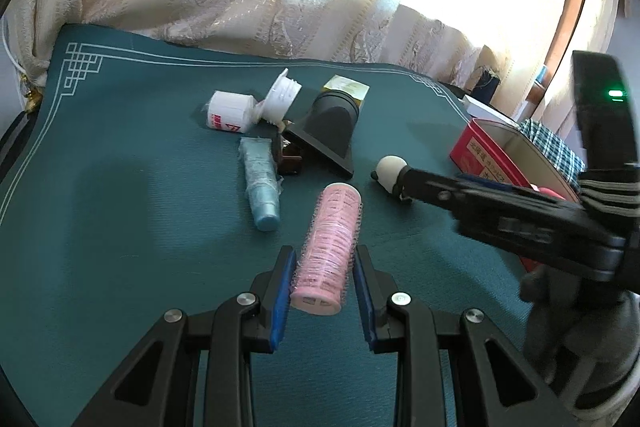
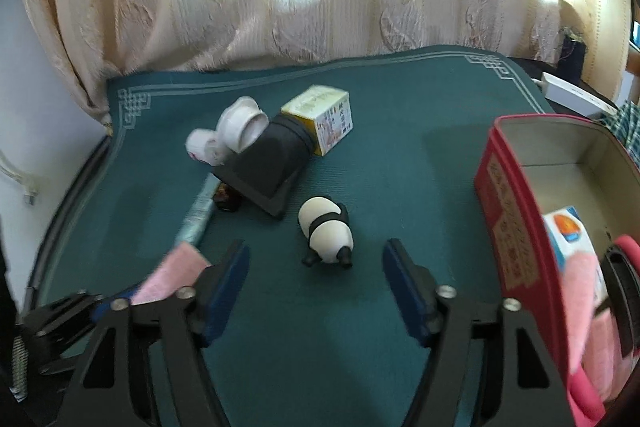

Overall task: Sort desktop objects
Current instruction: 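Grasp the panda figure with the right gripper while the left holds the pink roller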

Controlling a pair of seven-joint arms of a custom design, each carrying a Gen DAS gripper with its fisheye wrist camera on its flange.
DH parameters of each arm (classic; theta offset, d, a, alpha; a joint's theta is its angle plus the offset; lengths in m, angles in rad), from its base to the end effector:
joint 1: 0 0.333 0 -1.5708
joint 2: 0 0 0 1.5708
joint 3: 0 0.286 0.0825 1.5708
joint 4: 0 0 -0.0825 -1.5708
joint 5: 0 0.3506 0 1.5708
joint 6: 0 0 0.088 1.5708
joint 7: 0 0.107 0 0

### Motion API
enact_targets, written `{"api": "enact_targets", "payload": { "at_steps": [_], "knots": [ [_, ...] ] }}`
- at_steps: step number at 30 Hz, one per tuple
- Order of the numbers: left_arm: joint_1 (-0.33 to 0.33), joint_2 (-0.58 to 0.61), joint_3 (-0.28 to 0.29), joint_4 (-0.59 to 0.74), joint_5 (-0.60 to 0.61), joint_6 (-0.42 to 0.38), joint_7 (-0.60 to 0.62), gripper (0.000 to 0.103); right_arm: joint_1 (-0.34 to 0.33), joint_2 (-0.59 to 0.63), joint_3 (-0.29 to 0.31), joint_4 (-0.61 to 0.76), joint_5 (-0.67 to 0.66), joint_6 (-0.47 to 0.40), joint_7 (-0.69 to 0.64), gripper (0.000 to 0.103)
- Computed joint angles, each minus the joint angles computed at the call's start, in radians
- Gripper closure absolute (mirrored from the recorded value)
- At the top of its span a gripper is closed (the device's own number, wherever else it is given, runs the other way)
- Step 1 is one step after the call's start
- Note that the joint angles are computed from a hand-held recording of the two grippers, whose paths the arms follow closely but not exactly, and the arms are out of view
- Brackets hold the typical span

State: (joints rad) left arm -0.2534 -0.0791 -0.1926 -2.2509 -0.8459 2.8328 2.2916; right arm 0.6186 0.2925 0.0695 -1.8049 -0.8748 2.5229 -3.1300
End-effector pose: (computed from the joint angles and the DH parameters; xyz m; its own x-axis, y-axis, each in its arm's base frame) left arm 0.4860 -0.1914 0.4495 -0.4936 -0.8417 0.2188 -0.7030 0.2381 -0.6701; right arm 0.4831 0.4022 0.4146 -0.2062 -0.9617 -0.1806 -0.7100 0.2740 -0.6487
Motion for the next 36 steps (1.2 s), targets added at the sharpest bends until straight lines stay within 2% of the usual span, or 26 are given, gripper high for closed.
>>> {"api": "enact_targets", "payload": {
  "at_steps": [7,11,14,20,29,32,36],
  "knots": [
    [-0.002,-0.002,0.002,0.000,-0.021,0.006,0.013,0.073,-0.016,0.096,-0.005,0.105,0.101,-0.029,-0.146,0.051],
    [-0.001,0.000,0.003,0.002,-0.027,0.003,0.014,0.073,0.003,0.118,-0.025,0.132,0.115,-0.055,-0.169,0.064],
    [-0.002,-0.003,0.002,-0.002,-0.031,0.004,0.018,0.073,0.008,0.110,-0.033,0.120,0.112,-0.046,-0.162,0.065],
    [-0.004,-0.004,0.000,-0.005,-0.029,0.008,0.015,0.073,0.021,0.064,-0.033,0.059,0.077,-0.005,-0.096,0.065],
    [-0.003,0.004,-0.003,-0.006,-0.010,0.007,-0.001,0.073,0.034,-0.087,-0.001,-0.083,-0.089,0.005,0.122,0.065],
    [-0.005,0.004,-0.006,-0.008,-0.001,0.008,-0.006,0.073,0.026,-0.164,0.030,-0.152,-0.152,-0.030,0.212,0.065],
    [-0.007,0.008,-0.008,-0.007,0.008,0.001,-0.010,0.073,0.010,-0.271,0.089,-0.242,-0.205,-0.134,0.304,0.065]
  ]
}}
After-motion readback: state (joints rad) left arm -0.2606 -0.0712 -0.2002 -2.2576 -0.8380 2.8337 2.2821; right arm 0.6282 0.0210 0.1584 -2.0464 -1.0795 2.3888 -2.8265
